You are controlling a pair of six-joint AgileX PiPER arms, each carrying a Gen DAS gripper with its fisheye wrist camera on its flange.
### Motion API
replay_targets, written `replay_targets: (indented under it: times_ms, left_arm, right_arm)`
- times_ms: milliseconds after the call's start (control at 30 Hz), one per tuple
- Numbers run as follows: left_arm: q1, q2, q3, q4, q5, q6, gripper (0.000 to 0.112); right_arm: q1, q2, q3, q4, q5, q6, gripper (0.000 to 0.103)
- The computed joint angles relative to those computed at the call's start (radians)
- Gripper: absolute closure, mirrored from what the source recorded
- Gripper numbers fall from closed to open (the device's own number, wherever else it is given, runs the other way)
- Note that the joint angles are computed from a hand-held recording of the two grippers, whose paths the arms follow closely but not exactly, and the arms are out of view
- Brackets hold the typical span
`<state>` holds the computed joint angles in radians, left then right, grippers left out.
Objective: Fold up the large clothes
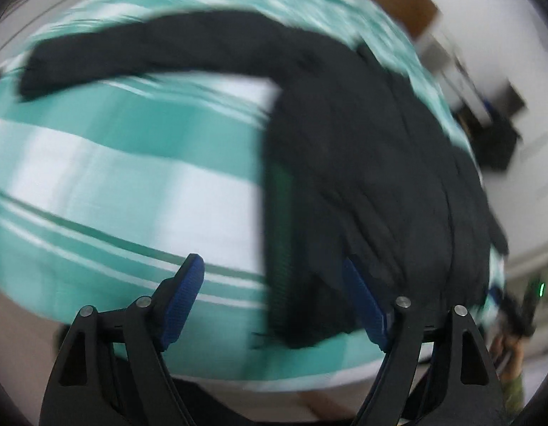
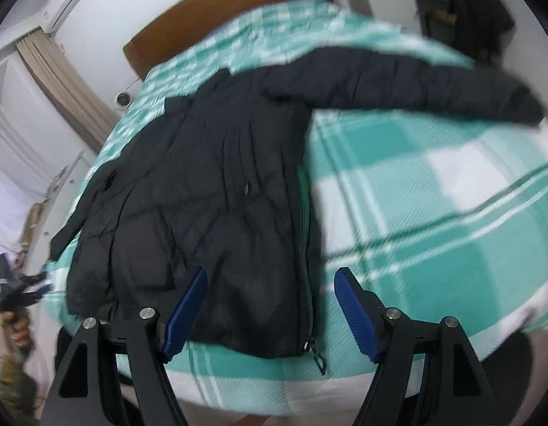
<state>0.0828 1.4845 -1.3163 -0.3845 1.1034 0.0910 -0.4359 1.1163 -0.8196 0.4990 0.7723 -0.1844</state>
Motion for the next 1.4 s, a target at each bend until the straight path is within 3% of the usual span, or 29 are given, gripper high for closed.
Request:
replay_targets:
  times_ms: [133, 167, 233, 267, 333, 500, 600, 667, 700, 733, 867, 933, 1000, 1067, 1133, 1233, 1400]
  left_arm:
    - [-0.141, 0.030, 0.030, 0.085, -0.047, -0.086, 0.035]
    - [-0.163, 0.031, 0.039, 0.093, -0.059, -0.096, 0.052]
    - [-0.204, 0.018, 0.052, 0.146, -0.073, -0.141, 0.068]
    - [-0.216, 0.013, 0.060, 0.152, -0.081, -0.145, 0.078]
    - [-0.234, -0.008, 0.072, 0.149, -0.083, -0.140, 0.086]
    - [-0.250, -0.053, 0.123, 0.148, -0.103, -0.129, 0.089]
    - [-0.236, -0.052, 0.123, 0.154, -0.121, -0.123, 0.083]
    - [-0.245, -0.037, 0.098, 0.172, -0.130, -0.148, 0.075]
    - [-0.235, -0.048, 0.098, 0.172, -0.130, -0.140, 0.071]
    - [-0.230, -0.069, 0.096, 0.177, -0.132, -0.139, 0.062]
    - [-0.261, -0.181, 0.095, 0.288, -0.187, -0.219, 0.022]
    - [-0.283, -0.235, 0.103, 0.377, -0.238, -0.293, 0.012]
    - [-0.340, -0.264, 0.105, 0.549, -0.307, -0.448, 0.012]
    - [-0.375, -0.259, 0.086, 0.660, -0.322, -0.536, 0.011]
    - [-0.353, -0.266, 0.077, 0.660, -0.327, -0.516, 0.011]
    - [-0.377, -0.238, 0.049, 0.741, -0.355, -0.588, 0.011]
    - [-0.386, -0.218, 0.043, 0.641, -0.368, -0.523, 0.011]
  right_arm:
    - [-0.045, 0.068, 0.024, 0.170, 0.016, -0.197, 0.027]
    - [-0.031, 0.066, 0.024, 0.152, 0.005, -0.186, 0.029]
    - [0.005, 0.063, 0.017, 0.059, -0.023, -0.126, 0.079]
    - [-0.008, 0.058, 0.012, 0.065, -0.002, -0.128, 0.079]
    - [-0.024, 0.036, 0.009, 0.074, 0.024, -0.142, 0.085]
    - [0.044, -0.031, -0.001, -0.081, 0.038, -0.027, 0.087]
    - [0.083, -0.036, 0.001, -0.157, 0.009, 0.041, 0.081]
    - [0.154, -0.021, -0.024, -0.307, 0.014, 0.181, 0.064]
    - [0.179, -0.017, -0.035, -0.350, 0.021, 0.225, 0.045]
    - [0.179, -0.026, -0.038, -0.363, 0.029, 0.229, 0.035]
    - [0.203, -0.085, -0.046, -0.484, 0.043, 0.328, 0.033]
    - [0.240, -0.124, -0.044, -0.605, 0.030, 0.428, 0.026]
    - [0.273, -0.170, -0.026, -0.721, -0.026, 0.501, 0.022]
    - [0.319, -0.202, -0.016, -0.834, -0.055, 0.563, 0.021]
    - [0.361, -0.211, -0.024, -0.925, -0.059, 0.615, 0.019]
    - [0.378, -0.227, -0.039, -0.946, -0.078, 0.621, 0.018]
    - [0.492, -0.241, -0.057, -1.067, -0.026, 0.730, 0.017]
